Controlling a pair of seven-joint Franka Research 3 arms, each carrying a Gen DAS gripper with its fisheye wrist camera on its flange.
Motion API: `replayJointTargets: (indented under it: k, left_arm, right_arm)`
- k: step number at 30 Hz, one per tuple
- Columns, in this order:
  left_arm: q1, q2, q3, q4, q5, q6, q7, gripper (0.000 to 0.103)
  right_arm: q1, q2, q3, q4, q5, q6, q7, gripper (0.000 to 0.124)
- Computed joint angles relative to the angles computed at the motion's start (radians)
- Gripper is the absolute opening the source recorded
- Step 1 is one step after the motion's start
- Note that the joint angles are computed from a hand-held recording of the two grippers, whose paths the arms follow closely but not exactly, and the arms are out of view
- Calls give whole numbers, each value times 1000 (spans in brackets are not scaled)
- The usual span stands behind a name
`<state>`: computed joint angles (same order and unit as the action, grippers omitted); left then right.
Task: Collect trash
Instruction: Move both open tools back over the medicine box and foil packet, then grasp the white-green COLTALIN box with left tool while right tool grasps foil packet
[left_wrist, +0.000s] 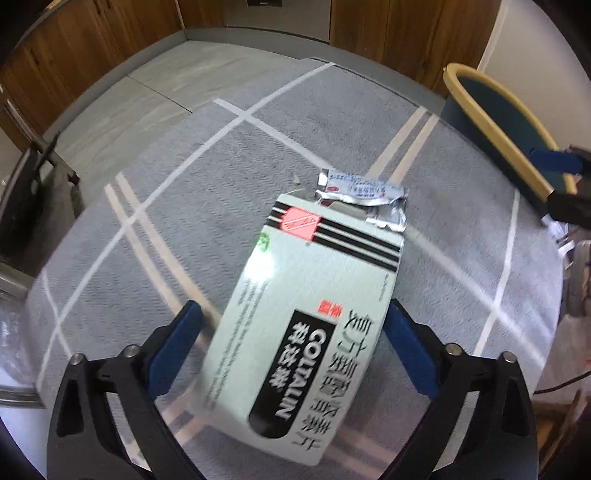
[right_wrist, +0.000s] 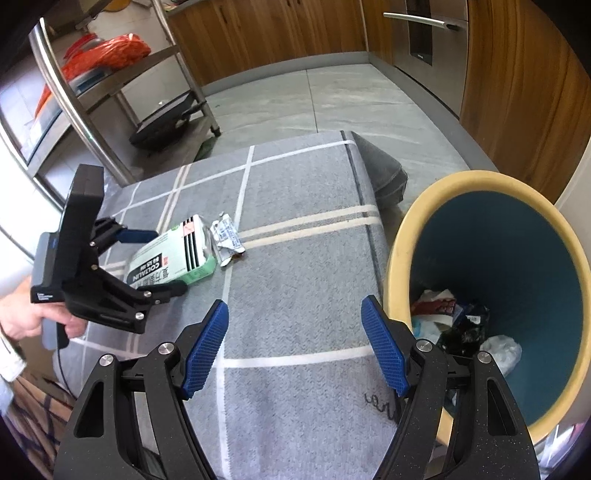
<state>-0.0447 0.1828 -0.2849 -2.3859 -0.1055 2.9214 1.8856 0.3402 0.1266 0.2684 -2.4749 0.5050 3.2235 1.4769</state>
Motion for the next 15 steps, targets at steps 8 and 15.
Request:
replayJointTargets:
  k: [8, 15]
  left_arm:
    - [-43, -71, 60, -51, 93, -47, -151, 75]
    - [-52, -236, 112, -136, -94, -85, -222, 75]
  right_arm:
    - [-43, 54, 48, 56, 6, 11, -26, 75]
    - [6, 111, 7, 112, -56, 31, -16, 75]
